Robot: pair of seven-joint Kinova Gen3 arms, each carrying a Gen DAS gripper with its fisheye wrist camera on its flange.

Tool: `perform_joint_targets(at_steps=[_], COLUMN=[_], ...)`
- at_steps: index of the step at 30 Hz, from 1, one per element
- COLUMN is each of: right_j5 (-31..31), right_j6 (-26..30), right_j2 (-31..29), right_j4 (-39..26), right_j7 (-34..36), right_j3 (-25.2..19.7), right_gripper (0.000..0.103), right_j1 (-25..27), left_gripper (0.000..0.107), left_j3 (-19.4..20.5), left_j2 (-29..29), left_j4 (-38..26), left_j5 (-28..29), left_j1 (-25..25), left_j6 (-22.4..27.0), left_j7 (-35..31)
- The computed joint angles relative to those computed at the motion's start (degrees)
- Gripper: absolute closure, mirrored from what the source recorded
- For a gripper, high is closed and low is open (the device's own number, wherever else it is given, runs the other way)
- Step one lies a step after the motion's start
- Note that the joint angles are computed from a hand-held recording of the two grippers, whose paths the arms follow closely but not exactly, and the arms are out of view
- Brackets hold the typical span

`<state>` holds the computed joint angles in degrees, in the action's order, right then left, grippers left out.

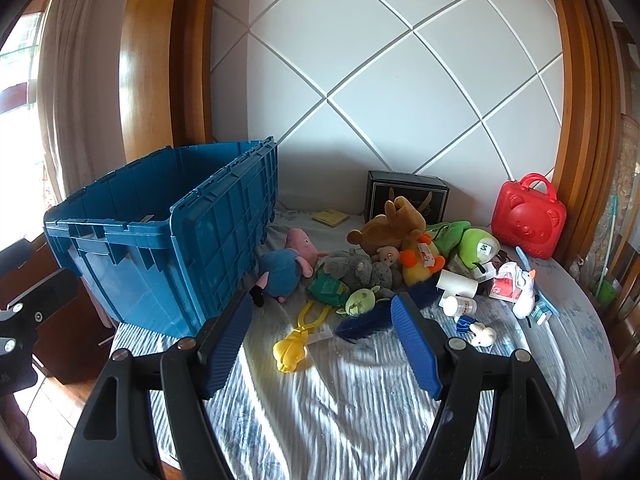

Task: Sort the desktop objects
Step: 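Move both tools toward the pile of toys beside the blue crate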

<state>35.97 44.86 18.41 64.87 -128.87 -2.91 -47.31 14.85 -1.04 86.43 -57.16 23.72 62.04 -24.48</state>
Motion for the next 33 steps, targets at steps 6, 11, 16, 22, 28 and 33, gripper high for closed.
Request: perform_joint_targets(at_steps=[6,11,16,22,28,33], right_j5=[1.40,2.02,2.55,1.99,1.55,1.65], right_j6=[-0.54,-1.06,-1.74,-1.94,-2.02,-2.10], right_j2=[-0.57,-0.91,-1.51,-1.83,-2.07,-2.20], right_j4=[0.93,1.60,2.49,2.90,3.08,3.24], right_j7=[-1.92,-2.61,-2.86,-2.48,-1.99,-2.11], right_j3=[0.38,0.19,-0.09,-0.55,-0.80,-0.85], right_gripper=[0.032,0.032,0.032,0.032,0.032,0.032], right_j1=[-0.21,-0.04,0.21,0.84,1.15,1.09], left_gripper=[0.005,0.005,0.005,0.005,0.005,0.005], left_j3=[0.54,0.55,0.27,0.41,0.33,0.30], left_j2=[0.95,1.54,1.50,1.88,1.97,1.70], left_j4=[-0.76,-0.96,-0.81,-1.30,-1.42,-1.23], left_j5=[-2.87,-5.36,-5.96,-6.03,-6.25,-6.09], left_j1=[1.34,3.07,3.84,4.56,5.20,5.20], left_j6=[2.89,5.32,5.93,6.89,7.44,7.30], left_j7=[2.36,4.03,4.71,4.58,4.70,4.60])
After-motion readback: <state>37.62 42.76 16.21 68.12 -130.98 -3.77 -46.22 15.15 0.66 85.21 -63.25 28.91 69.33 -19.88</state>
